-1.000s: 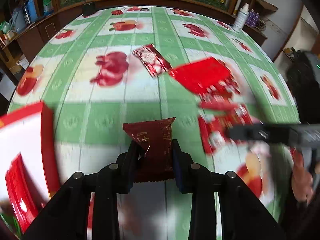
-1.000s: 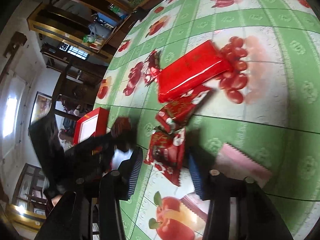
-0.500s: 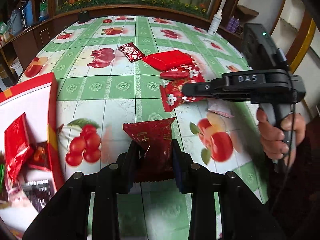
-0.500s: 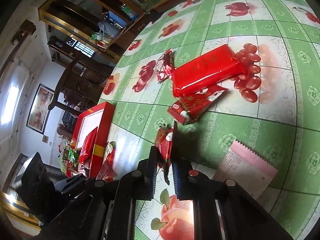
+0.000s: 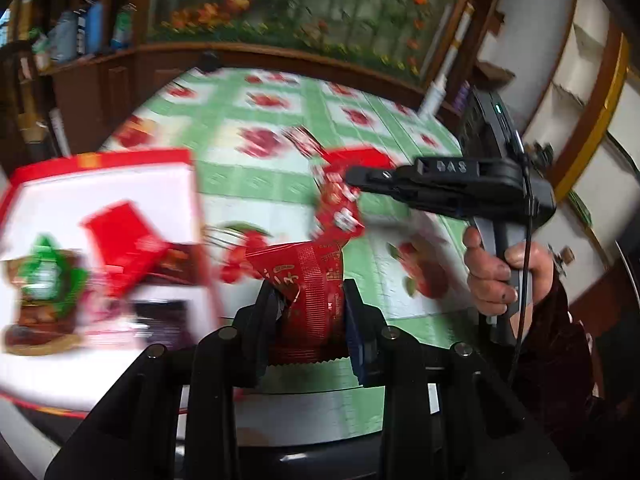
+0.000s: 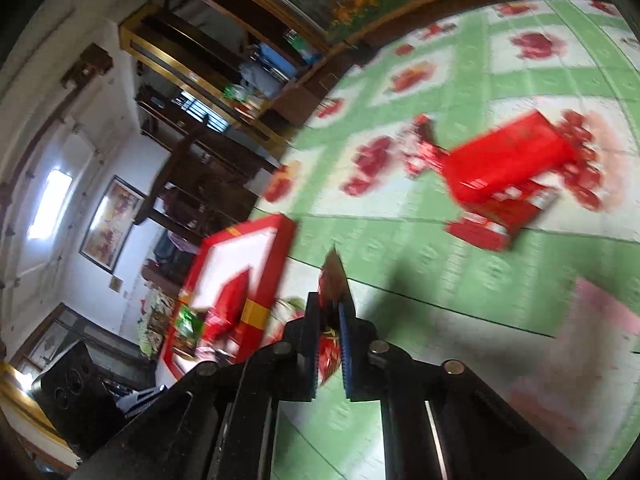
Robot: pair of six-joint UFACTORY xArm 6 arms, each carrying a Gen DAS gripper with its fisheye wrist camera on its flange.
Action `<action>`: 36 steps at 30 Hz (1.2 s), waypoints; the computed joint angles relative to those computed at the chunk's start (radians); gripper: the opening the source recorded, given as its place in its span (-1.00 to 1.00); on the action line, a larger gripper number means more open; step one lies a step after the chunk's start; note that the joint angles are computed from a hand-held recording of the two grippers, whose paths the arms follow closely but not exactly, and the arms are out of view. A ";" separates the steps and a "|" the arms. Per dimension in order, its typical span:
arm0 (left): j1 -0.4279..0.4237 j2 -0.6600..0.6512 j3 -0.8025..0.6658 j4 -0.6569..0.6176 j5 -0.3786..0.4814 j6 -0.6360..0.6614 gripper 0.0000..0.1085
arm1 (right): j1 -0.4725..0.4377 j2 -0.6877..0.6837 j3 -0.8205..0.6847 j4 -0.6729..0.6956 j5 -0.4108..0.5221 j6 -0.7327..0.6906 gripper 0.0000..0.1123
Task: Organize snacks
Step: 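Carry both red packets over the tray and open both tools to drop them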
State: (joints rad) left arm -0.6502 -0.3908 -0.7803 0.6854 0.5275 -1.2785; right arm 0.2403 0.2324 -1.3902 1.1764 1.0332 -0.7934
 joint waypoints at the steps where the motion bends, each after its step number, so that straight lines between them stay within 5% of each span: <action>1: 0.004 -0.034 0.018 0.026 0.024 -0.025 -0.46 | 0.015 -0.001 0.000 0.016 -0.013 -0.007 -0.94; 9: 0.069 -0.256 0.138 0.123 0.149 -0.111 -0.46 | 0.088 0.006 -0.004 0.005 -0.084 0.048 -0.96; 17: 0.149 -0.293 0.156 0.109 0.198 -0.051 -0.46 | 0.082 0.005 -0.025 0.237 0.012 -0.058 -0.96; 26: 0.180 -0.282 0.161 0.106 0.304 -0.053 -0.43 | 0.257 0.134 -0.192 0.243 0.042 0.015 -0.89; 29: 0.177 -0.293 0.173 0.093 0.313 -0.044 -0.23 | 0.293 0.166 -0.229 0.200 0.032 0.063 -0.84; 32: 0.164 -0.316 0.179 0.106 0.337 -0.049 0.08 | 0.279 0.141 -0.188 0.211 -0.020 0.040 -0.47; 36: 0.155 -0.301 0.169 0.100 0.287 -0.054 0.15 | 0.215 0.108 -0.140 0.246 -0.083 0.031 -0.42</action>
